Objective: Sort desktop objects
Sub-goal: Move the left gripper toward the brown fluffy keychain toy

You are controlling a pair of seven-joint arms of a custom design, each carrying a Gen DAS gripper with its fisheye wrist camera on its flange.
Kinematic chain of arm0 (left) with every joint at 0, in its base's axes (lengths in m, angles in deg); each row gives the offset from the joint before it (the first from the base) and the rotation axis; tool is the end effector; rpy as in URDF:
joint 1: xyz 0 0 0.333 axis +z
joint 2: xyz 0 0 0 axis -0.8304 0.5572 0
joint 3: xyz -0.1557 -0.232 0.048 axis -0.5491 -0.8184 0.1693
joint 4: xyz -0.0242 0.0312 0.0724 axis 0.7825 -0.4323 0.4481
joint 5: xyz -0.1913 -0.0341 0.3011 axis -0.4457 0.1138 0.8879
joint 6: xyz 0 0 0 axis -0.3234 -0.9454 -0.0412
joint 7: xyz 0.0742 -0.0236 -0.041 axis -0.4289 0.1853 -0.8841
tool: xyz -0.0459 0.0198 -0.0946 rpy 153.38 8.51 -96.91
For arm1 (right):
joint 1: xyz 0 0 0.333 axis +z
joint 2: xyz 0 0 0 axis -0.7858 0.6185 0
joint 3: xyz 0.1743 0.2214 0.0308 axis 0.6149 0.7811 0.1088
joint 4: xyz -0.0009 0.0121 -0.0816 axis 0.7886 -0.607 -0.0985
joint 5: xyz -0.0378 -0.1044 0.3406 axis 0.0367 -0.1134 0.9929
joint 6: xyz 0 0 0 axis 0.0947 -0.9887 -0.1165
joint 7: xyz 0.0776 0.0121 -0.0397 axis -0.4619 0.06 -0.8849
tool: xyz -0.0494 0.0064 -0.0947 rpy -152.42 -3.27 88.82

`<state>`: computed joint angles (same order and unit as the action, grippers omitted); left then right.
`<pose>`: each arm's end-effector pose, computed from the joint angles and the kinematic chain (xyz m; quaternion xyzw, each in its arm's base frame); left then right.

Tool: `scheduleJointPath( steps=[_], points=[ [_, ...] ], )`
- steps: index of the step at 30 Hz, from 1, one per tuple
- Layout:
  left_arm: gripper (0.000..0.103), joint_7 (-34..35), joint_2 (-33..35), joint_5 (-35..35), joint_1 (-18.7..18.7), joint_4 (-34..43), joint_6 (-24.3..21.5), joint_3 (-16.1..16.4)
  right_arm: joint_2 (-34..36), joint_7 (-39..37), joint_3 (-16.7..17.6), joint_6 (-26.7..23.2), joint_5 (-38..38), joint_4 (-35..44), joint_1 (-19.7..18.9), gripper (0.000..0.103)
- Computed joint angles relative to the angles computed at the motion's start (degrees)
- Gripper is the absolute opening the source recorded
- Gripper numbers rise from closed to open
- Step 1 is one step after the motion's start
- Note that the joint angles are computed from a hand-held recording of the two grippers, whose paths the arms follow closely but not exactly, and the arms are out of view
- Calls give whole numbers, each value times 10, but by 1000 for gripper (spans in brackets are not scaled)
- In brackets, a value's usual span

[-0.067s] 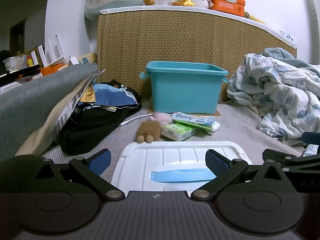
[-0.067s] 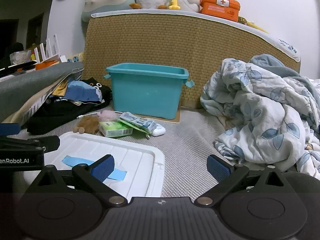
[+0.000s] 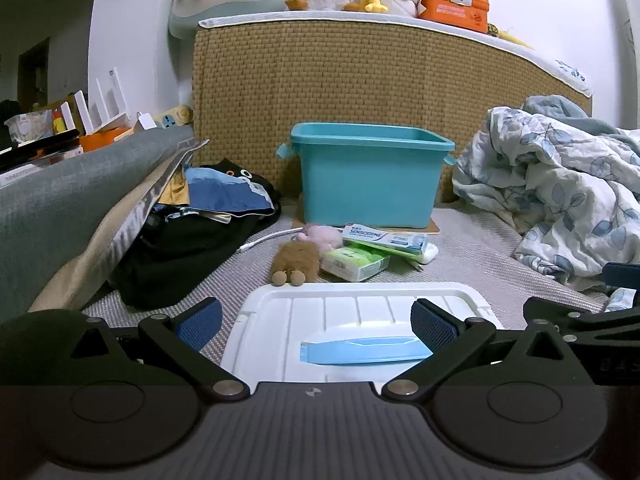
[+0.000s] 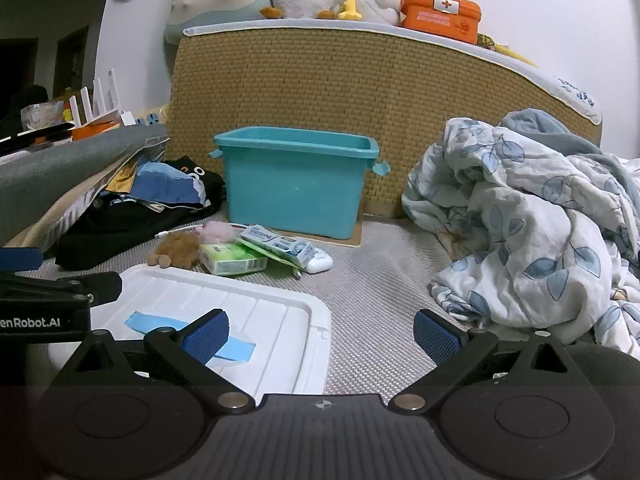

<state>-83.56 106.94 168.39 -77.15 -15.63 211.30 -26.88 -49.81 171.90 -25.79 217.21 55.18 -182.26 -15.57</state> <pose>0.6169 -0.2752 0.4245 -0.6180 0.5667 -0.3660 0.4036 0.6443 0.2266 0.4191 -0.6787 0.4970 -0.3584 0.4049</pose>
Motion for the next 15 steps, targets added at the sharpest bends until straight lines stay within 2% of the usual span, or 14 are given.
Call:
scheduleJointPath(
  steps=[13,15],
  points=[
    [103,-3,7,4,-3,8,-1,0,7,-7,31,5,-7,13,-27,99],
    [103,-2,12,3,-3,15,3,1,8,-11,43,10,-11,16,-38,96]
  ],
)
